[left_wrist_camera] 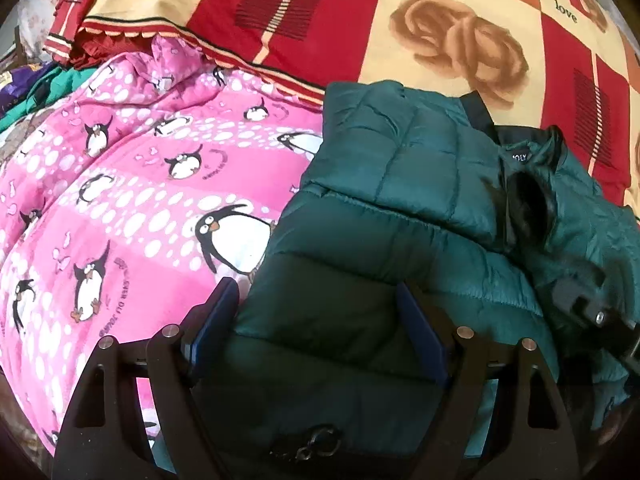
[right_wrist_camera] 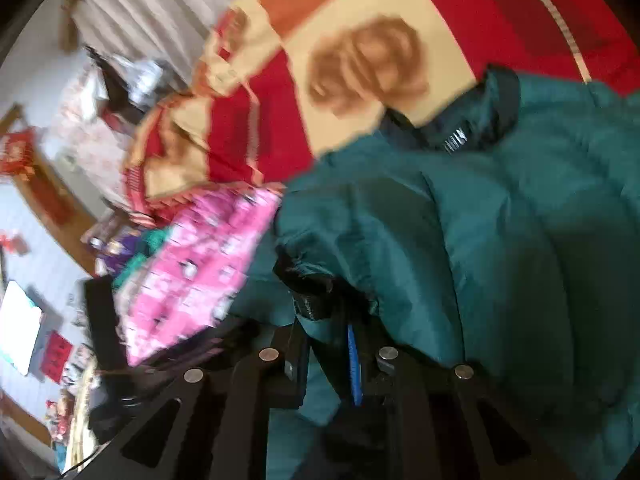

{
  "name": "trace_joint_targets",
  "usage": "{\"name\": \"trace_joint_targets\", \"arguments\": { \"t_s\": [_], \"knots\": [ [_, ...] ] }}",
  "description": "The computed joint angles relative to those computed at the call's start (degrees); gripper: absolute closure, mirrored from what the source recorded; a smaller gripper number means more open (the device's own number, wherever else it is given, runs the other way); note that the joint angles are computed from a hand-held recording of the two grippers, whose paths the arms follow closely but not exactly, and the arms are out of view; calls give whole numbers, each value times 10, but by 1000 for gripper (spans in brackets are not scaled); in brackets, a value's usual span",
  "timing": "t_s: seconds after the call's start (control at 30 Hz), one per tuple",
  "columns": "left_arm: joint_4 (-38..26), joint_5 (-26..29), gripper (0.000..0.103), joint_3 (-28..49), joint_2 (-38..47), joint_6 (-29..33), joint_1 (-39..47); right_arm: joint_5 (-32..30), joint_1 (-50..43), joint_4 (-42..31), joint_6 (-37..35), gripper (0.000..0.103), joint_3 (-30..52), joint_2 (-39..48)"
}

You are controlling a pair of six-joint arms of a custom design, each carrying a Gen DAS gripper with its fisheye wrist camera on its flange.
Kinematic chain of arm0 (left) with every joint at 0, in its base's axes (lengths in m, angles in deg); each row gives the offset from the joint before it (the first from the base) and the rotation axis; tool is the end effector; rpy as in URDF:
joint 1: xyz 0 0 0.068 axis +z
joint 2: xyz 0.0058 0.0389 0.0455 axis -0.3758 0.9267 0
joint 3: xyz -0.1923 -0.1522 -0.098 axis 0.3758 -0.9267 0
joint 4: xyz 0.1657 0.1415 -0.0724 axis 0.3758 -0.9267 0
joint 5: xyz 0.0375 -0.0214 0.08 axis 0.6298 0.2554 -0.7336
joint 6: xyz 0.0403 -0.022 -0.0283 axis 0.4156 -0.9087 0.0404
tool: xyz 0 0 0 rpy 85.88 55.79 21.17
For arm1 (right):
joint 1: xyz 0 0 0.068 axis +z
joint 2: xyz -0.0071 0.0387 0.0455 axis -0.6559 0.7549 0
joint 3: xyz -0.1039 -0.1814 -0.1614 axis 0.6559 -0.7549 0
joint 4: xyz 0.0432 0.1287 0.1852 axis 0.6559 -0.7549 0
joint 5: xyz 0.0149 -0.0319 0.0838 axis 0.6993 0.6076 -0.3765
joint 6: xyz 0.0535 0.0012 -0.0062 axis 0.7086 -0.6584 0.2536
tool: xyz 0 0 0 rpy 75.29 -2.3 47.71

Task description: Fold large clothes

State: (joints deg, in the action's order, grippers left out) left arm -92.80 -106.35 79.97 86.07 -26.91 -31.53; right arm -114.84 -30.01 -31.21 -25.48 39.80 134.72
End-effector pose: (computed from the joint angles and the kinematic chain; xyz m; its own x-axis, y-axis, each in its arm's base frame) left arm 0.1637 -0.0151 0.1585 -0.6479 -0.4465 -0.6171 -0.5013 0.8599 -0.0959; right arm 0.2625 0.0746 0.1491 -0.8332 -0.1642 -0.5281 -0.4842 0.6779 0.5531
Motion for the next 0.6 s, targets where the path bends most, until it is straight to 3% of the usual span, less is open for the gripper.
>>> {"name": "trace_joint_targets", "arguments": {
  "t_s": [0.03, 0.1, 0.17, 0.3, 0.43, 0.5, 0.6],
  "knots": [
    [3, 0, 21, -1, 5, -1, 0, 2, -2, -21, -2, 87, 6, 3],
    [9, 1, 19, 1, 17, -1, 0, -24, -16, -73, -35, 69, 18, 3],
    [18, 10, 16, -2, 23, 4, 7, -33, -33, -112, -75, 62, 9, -23],
    [24, 16, 16, -7, 18, 4, 9, -48, -99, -226, -172, 59, -29, -126],
    [-5, 9, 16, -1, -39, -9, -19, 14, -212, -329, -269, 57, -71, -250],
    [-21, 1, 15, 18, -45, -33, -39, 55, -261, -348, -305, 57, -85, -296],
    [-28, 14, 11, 43, -43, -70, -44, 40, -390, -359, -392, 57, -109, -320]
  ]
}}
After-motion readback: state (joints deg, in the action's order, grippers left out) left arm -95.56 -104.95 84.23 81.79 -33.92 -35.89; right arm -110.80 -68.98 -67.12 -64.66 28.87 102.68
